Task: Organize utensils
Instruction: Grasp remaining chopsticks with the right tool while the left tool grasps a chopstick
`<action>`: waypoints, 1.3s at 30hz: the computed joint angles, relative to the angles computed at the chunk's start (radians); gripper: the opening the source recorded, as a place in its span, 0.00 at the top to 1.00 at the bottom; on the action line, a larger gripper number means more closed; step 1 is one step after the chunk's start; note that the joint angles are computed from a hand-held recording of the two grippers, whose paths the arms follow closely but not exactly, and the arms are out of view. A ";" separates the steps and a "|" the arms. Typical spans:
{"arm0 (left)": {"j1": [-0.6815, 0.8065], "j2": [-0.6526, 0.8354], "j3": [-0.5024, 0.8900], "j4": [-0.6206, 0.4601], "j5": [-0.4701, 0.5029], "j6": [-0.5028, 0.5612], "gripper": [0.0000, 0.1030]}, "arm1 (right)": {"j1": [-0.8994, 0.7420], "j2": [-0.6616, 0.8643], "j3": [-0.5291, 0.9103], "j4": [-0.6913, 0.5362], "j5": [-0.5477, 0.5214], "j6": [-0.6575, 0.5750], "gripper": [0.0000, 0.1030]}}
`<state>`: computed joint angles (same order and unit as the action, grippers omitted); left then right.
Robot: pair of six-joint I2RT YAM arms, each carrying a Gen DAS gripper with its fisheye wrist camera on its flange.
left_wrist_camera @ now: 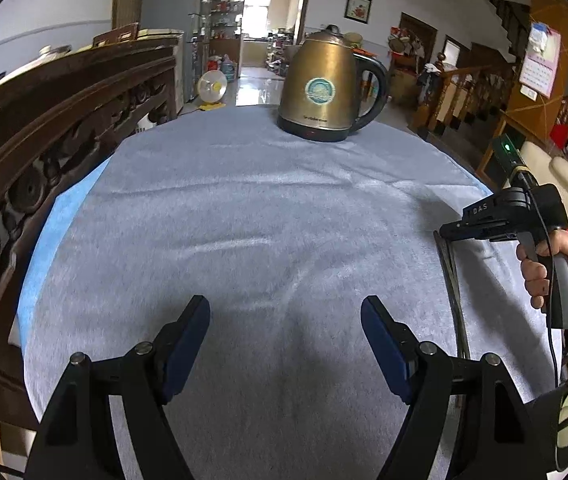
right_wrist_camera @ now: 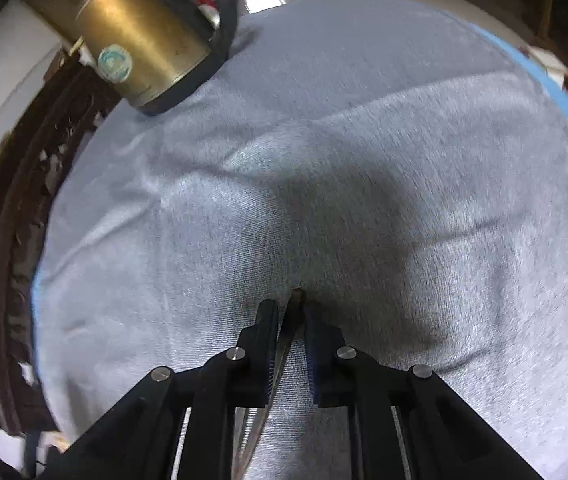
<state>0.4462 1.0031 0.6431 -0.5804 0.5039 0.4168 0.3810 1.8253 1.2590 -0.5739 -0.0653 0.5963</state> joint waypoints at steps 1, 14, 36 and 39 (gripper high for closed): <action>-0.021 0.010 0.006 0.009 -0.009 -0.008 0.24 | 0.006 0.001 0.002 -0.002 0.012 -0.009 0.88; -0.525 0.400 0.236 0.111 -0.109 -0.274 0.24 | -0.151 -0.223 -0.235 0.114 -0.018 -0.091 0.89; -0.839 0.674 0.368 0.217 -0.386 -0.286 0.81 | -0.131 -0.155 -0.178 0.003 0.089 -0.181 0.84; -0.799 0.672 0.373 0.200 -0.342 -0.272 0.88 | -0.093 -0.147 -0.179 0.020 0.143 -0.193 0.86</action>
<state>-0.3530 1.6752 1.0157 -0.3802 0.1620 0.1451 0.2884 1.6781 1.0805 -0.5539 0.0772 0.4028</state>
